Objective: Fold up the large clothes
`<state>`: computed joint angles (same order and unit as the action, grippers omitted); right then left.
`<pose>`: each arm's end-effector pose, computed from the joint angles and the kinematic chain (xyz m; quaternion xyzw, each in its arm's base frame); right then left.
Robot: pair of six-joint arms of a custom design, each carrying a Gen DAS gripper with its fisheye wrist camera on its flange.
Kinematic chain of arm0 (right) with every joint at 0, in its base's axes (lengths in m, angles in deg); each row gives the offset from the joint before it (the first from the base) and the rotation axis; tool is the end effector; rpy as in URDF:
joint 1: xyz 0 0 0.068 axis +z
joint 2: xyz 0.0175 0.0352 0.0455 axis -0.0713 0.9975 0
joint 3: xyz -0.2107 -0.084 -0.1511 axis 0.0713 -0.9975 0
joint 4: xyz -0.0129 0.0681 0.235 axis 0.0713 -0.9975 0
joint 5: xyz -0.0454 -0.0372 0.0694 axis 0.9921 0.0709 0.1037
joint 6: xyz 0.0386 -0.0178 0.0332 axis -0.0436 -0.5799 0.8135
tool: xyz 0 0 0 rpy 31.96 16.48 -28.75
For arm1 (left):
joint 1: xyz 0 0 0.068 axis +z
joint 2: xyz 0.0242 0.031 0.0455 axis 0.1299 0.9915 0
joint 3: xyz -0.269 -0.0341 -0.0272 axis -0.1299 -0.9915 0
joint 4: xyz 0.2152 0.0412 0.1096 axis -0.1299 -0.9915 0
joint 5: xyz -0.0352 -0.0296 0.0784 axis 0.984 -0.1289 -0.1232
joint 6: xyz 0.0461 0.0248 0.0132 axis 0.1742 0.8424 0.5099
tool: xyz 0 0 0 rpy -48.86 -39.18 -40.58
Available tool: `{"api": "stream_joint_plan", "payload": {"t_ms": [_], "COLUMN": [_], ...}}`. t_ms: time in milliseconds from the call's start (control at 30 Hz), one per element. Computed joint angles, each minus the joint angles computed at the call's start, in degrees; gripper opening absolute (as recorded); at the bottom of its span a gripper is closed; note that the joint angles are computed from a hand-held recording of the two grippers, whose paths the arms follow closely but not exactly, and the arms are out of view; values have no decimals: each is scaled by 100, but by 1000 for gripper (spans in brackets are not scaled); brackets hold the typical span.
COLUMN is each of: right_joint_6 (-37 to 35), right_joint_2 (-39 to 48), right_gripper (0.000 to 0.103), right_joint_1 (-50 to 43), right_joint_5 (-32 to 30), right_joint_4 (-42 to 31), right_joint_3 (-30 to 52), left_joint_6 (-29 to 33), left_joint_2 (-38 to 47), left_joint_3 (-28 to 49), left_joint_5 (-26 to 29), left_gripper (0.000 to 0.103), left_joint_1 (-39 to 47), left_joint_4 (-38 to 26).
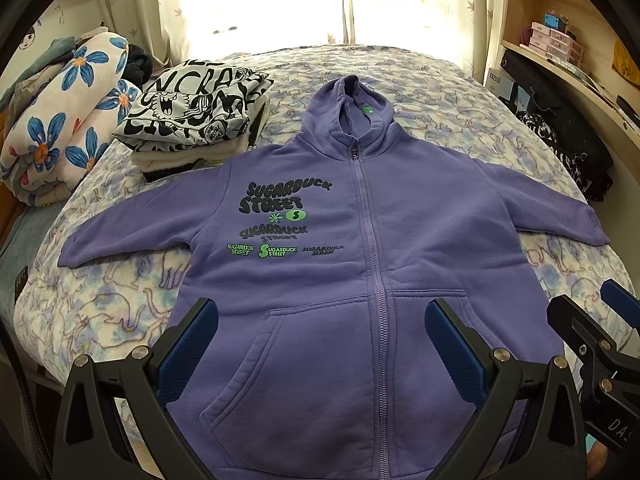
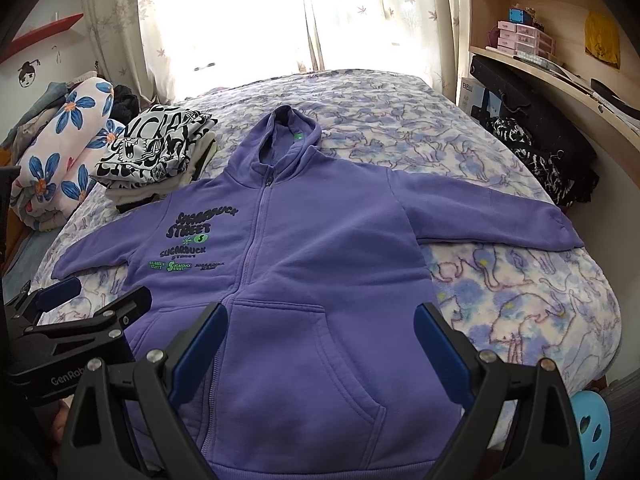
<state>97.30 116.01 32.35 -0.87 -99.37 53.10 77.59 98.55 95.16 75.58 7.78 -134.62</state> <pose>0.1937 0.1182 0.3934 0.2329 0.9079 -0.0524 0.3446 0.3081 -0.0084 0.3853 0.2206 0.9190 -0.0766 0.3178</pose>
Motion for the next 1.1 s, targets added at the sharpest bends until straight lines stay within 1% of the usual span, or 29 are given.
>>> {"api": "stream_joint_plan", "payload": {"t_ms": [633, 1100], "right_joint_6": [-12, -35], "right_joint_2": [-97, -142], "right_gripper": [94, 93], "right_joint_1": [-25, -53], "right_joint_5": [-55, -76], "right_joint_4": [75, 121], "right_joint_3": [-138, -205], "left_joint_6": [-17, -70], "left_joint_2": [-101, -77], "left_joint_3": [-199, -187], "left_joint_5": [-102, -151], "left_gripper": [102, 102], "left_joint_1": [-86, -154], "left_joint_4": [55, 42]}}
